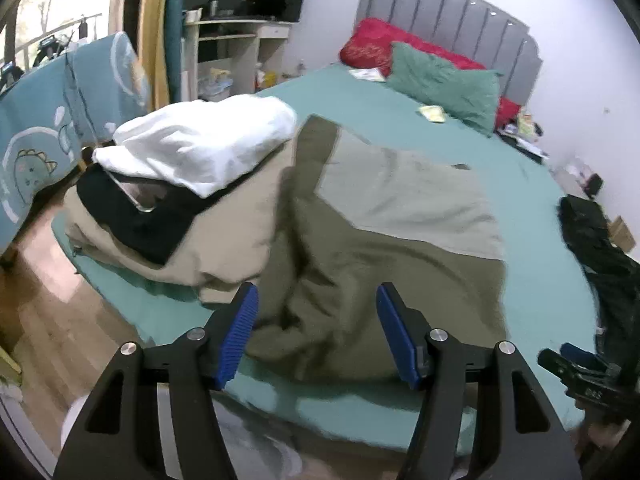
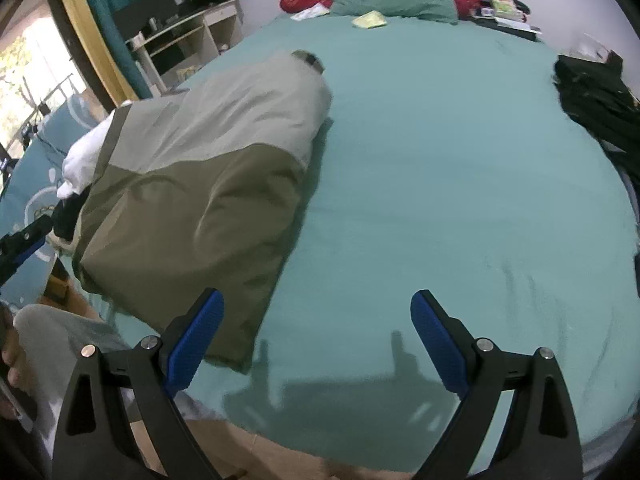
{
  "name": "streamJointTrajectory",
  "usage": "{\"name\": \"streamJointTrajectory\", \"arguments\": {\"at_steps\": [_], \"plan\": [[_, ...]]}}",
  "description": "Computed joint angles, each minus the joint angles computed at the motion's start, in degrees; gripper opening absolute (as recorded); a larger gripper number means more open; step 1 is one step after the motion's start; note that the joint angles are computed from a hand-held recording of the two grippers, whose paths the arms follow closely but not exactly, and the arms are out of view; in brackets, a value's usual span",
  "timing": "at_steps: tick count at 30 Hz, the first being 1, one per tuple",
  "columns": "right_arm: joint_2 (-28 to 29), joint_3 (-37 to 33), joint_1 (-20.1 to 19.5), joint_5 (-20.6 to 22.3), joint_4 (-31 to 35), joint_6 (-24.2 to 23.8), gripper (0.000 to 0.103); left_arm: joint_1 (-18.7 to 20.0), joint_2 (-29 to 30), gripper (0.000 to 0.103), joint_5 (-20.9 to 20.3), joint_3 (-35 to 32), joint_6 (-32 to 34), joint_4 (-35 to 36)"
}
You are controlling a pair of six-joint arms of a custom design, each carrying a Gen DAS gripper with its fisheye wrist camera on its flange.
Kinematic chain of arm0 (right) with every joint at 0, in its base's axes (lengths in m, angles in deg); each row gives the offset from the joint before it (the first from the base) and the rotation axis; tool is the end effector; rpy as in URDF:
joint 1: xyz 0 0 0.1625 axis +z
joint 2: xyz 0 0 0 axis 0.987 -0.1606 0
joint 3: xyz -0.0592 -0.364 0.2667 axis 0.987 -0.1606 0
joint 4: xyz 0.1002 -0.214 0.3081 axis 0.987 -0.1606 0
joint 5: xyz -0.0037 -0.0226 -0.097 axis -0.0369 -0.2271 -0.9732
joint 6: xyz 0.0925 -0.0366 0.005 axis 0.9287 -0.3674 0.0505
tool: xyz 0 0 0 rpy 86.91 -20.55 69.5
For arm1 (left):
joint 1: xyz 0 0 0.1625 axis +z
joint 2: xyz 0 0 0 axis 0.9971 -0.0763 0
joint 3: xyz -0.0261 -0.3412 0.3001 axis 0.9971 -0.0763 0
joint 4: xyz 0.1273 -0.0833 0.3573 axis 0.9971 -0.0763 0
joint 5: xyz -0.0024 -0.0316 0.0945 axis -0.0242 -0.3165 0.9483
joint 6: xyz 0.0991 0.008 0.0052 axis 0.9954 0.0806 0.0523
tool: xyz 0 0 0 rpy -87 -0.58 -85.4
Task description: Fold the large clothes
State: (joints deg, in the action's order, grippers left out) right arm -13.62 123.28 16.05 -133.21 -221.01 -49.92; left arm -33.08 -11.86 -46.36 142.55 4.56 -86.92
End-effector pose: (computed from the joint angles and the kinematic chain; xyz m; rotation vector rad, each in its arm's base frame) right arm 0.1592 -0.6365 0.2072 0.2906 -2.4681 0.7136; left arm -0.2034 -0.6156 0.2314 0.1844 2.3186 -1.0162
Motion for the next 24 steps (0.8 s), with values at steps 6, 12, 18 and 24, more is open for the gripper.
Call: {"name": "streamJointTrajectory", "arguments": {"at_steps": [6, 12, 18, 24], "plan": [[-4.52, 3.94, -0.24, 0.54, -2.64, 0.82, 0.094, -4.09, 0.26, 0.065, 0.45, 1.42, 0.33, -0.86], [-9.19, 6.89, -0.44, 1.01, -5.41, 0.38, 0.094, -7.38, 1.03, 0.065, -1.22, 0.33, 0.45, 2.02], [-13.59, 9.09, -0.66, 0.57, -8.09, -0.40, 0.094, -10.39, 3.65, 0.065, -3.21, -1.85, 3.60, 0.66], [-16.79, 10.13, -0.46, -0.07, -11.20, -1.47, 0.094, -12.77, 5.71, 0.065, -5.31, -3.96, 9.57, -2.86]]}}
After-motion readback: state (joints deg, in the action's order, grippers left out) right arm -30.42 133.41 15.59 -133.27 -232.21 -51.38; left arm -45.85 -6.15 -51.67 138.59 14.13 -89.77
